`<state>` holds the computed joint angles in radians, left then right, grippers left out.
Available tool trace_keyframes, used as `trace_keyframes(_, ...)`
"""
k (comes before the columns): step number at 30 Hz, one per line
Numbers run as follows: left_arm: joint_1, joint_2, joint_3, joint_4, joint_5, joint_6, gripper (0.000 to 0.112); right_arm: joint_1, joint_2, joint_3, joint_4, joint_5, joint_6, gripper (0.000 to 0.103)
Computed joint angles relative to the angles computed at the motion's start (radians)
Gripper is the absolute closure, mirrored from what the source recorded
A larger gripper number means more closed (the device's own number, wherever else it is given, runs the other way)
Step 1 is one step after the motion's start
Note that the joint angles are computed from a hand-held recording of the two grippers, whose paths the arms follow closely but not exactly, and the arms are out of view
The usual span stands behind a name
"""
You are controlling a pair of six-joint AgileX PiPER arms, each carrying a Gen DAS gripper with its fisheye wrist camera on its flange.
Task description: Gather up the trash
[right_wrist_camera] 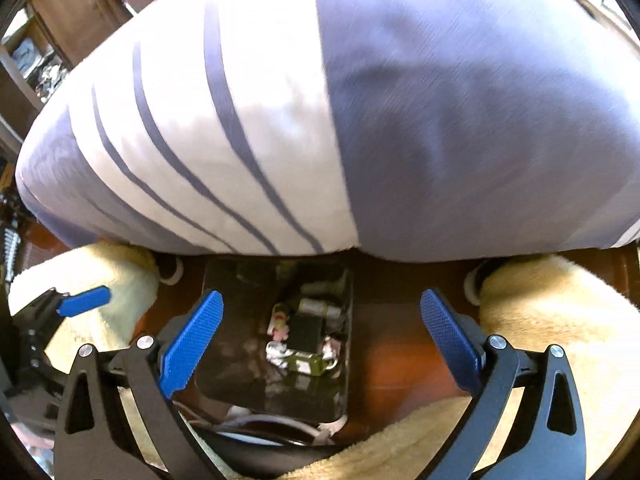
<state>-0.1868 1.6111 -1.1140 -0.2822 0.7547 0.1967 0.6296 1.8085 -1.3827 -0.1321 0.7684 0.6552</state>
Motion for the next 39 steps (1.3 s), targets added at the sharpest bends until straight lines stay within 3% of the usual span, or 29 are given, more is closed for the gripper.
trace_keyframes(4, 0.028, -0.094, -0.037, 0.011, 0.009, -0.044, 0.017, 0.026, -0.095, 0.010, -0.123, 0.003, 0.088, 0.004)
trace_keyframes(10, 0.024, -0.225, -0.165, 0.141, 0.000, -0.184, 0.017, 0.103, -0.227, -0.067, -0.407, 0.074, 0.259, 0.004)
trace_keyframes(20, -0.037, -0.291, -0.398, 0.379, -0.003, -0.381, 0.017, 0.206, -0.319, -0.247, -0.751, 0.205, 0.386, 0.004)
trace_keyframes(29, -0.125, -0.309, -0.514, 0.608, 0.002, -0.539, 0.017, 0.242, -0.315, -0.361, -0.902, 0.258, 0.390, 0.004)
trace_keyframes(33, -0.155, -0.307, -0.521, 0.643, 0.011, -0.578, 0.017, 0.258, -0.320, -0.350, -0.931, 0.267, 0.421, 0.004)
trace_keyframes(39, -0.164, -0.324, -0.494, 0.660, 0.019, -0.580, 0.017, 0.315, -0.303, -0.351, -0.979, 0.352, 0.476, 0.004)
